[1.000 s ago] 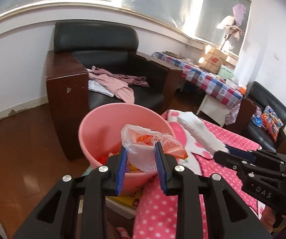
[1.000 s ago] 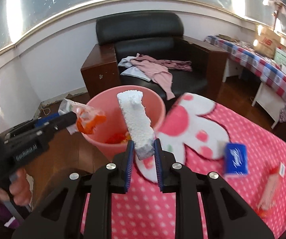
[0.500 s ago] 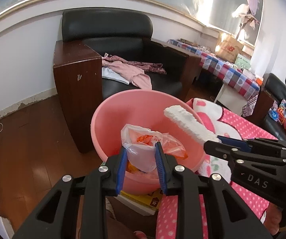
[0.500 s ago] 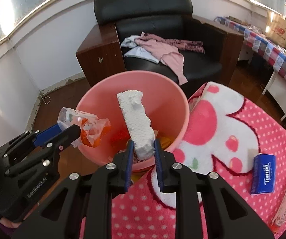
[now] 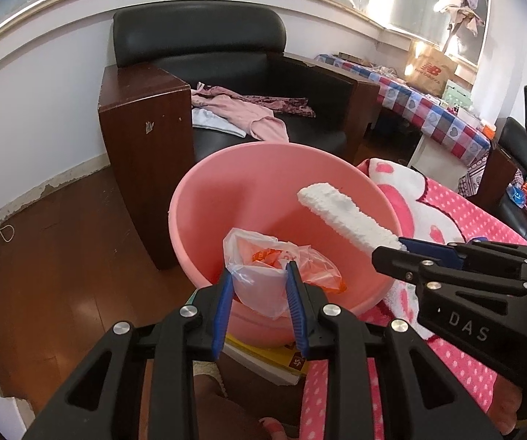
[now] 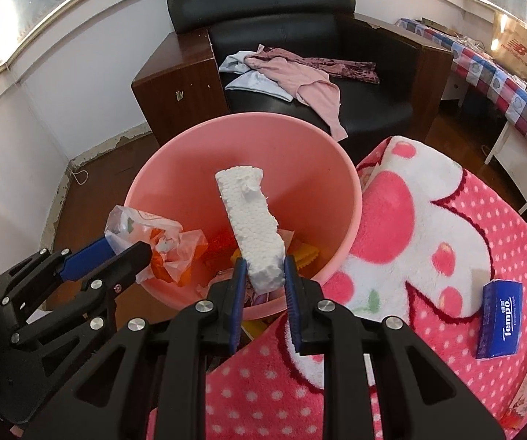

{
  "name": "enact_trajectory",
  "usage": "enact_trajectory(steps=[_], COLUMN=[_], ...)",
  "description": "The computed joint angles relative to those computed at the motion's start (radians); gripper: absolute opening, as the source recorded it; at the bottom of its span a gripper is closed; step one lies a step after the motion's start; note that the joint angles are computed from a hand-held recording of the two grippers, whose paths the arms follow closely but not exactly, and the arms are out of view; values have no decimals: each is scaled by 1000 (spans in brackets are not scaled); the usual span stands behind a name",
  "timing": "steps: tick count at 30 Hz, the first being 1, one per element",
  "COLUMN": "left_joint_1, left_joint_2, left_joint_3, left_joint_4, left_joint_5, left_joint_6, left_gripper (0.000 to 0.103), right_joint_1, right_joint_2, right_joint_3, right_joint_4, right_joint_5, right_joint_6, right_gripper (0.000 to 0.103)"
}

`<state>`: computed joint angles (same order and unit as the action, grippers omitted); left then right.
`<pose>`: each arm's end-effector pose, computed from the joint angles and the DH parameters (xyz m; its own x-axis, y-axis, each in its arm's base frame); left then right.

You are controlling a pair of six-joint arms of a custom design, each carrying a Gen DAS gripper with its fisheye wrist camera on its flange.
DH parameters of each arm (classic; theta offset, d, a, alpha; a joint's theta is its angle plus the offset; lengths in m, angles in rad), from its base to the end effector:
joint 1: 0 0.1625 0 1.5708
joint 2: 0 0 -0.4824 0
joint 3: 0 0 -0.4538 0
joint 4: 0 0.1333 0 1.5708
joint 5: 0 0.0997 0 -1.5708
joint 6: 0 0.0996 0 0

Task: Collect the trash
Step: 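Open both tools to drop the bag and foam strip into the bucket, then move both open tools back over the table toward the remaining items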

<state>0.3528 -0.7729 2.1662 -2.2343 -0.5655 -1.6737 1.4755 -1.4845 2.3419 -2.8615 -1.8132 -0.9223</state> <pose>-0.3605 -0.3644 -0.0536 -0.7310 -0.3278 -0.5986 0.2694 0.6672 -0.6944 0.0642 -0.4779 0.2541 -0.6467 -0.6037 0.4662 -0.7104 0.6993 -0.0800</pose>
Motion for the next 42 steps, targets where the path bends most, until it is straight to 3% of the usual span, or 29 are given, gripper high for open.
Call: enact_trajectory(steps=[4,15,18,26,40,42], left_joint_1=[0,-24,-36,-66,-100,-105], left_joint_2=[-4,-24,-30,-40,-11,-4], left_joint_3=[-2,11,15,13,-17,-20], left_joint_4=[7,35,52,90,40,22], left_joint_5=[1,8,9,16,35,40], left_joint_6=[-16,-72,-98,-134,-77,-70], left_gripper=[36,36,36,36,37,44], right_joint_1=[-1,-6,-9,-14,-105,-126], right_joint_2=[3,-11,-19,-62,-204,-235], right_joint_3=[-6,2,11,46,74,82], right_joint_4=[12,15,9,-41,-7,-6], right_joint_5=[5,43,56,78,153,172], right_joint_6=[8,-7,-20,-54,-64,-74], right_gripper=[22,24,34,36,36,36])
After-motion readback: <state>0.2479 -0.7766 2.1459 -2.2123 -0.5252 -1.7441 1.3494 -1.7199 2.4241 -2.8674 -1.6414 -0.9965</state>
